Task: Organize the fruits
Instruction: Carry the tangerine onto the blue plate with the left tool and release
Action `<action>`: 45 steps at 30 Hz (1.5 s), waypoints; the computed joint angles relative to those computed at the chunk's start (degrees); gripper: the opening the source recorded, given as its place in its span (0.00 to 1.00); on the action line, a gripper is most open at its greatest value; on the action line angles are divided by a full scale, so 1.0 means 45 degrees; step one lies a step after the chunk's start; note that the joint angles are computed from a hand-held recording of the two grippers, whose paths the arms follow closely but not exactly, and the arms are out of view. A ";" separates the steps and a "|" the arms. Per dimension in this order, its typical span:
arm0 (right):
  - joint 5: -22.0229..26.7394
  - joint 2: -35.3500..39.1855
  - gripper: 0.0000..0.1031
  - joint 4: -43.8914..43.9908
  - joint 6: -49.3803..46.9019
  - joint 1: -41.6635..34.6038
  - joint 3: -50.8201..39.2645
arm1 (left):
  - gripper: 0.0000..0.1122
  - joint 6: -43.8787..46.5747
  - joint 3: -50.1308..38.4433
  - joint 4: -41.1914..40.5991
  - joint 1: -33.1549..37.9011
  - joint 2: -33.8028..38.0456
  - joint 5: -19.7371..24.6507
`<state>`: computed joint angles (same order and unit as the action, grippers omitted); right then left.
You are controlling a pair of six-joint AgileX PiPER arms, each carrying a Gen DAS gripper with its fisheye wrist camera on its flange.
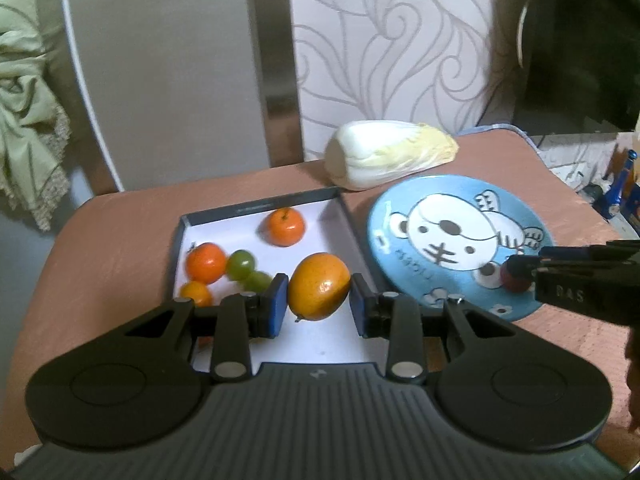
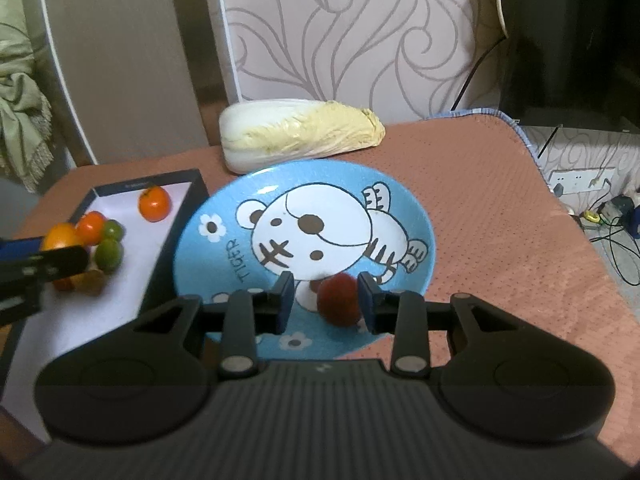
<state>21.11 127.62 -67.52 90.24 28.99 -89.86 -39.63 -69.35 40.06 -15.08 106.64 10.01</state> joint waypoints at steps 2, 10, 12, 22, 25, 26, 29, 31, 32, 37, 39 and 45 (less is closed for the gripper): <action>-0.0023 -0.0467 0.37 0.0325 -0.0288 0.0106 0.0435 | 0.34 0.0460 -0.0220 -0.0394 -0.0159 0.0181 -0.0007; 0.0559 -0.2542 0.37 -0.0315 0.0397 0.1012 0.2256 | 0.34 0.3436 -0.1600 -0.3301 -0.0612 0.1272 0.0143; 0.0773 -0.3163 0.37 -0.1249 0.1125 0.1361 0.2834 | 0.34 0.4064 -0.2150 -0.3983 -0.0715 0.1667 0.0341; 0.2280 -0.4789 0.37 -0.2779 0.2722 0.2681 0.4371 | 0.34 0.6272 -0.4776 -0.6389 -0.1052 0.3512 0.1288; 0.2614 -0.4932 0.37 -0.2508 0.2675 0.2847 0.4560 | 0.34 0.6601 -0.5444 -0.6632 -0.1171 0.4043 0.1549; 0.2725 -0.4942 0.37 -0.2429 0.2702 0.2883 0.4597 | 0.34 0.6707 -0.5695 -0.6696 -0.1204 0.4245 0.1648; 0.3123 -0.5080 0.36 -0.2210 0.2793 0.3012 0.4776 | 0.34 0.6944 -0.6575 -0.6899 -0.1276 0.4852 0.2107; 0.3422 -0.5160 0.37 -0.2160 0.2931 0.3084 0.4885 | 0.34 0.7016 -0.7112 -0.6972 -0.1318 0.5188 0.2378; 0.3568 -0.5211 0.37 -0.2149 0.3025 0.3128 0.4961 | 0.34 0.6833 -0.7297 -0.6742 -0.1371 0.5312 0.2424; 0.4089 -0.5259 0.37 -0.1737 0.3089 0.3193 0.4995 | 0.35 0.7331 -0.7979 -0.7106 -0.1472 0.5750 0.2596; 0.4264 -0.5214 0.37 -0.1610 0.2993 0.3286 0.4894 | 0.35 0.7392 -0.8110 -0.7128 -0.1503 0.5828 0.2611; 0.4402 -0.5395 0.53 -0.2555 0.3834 0.3509 0.5213 | 0.54 0.7086 -0.8261 -0.6437 -0.1697 0.5856 0.2562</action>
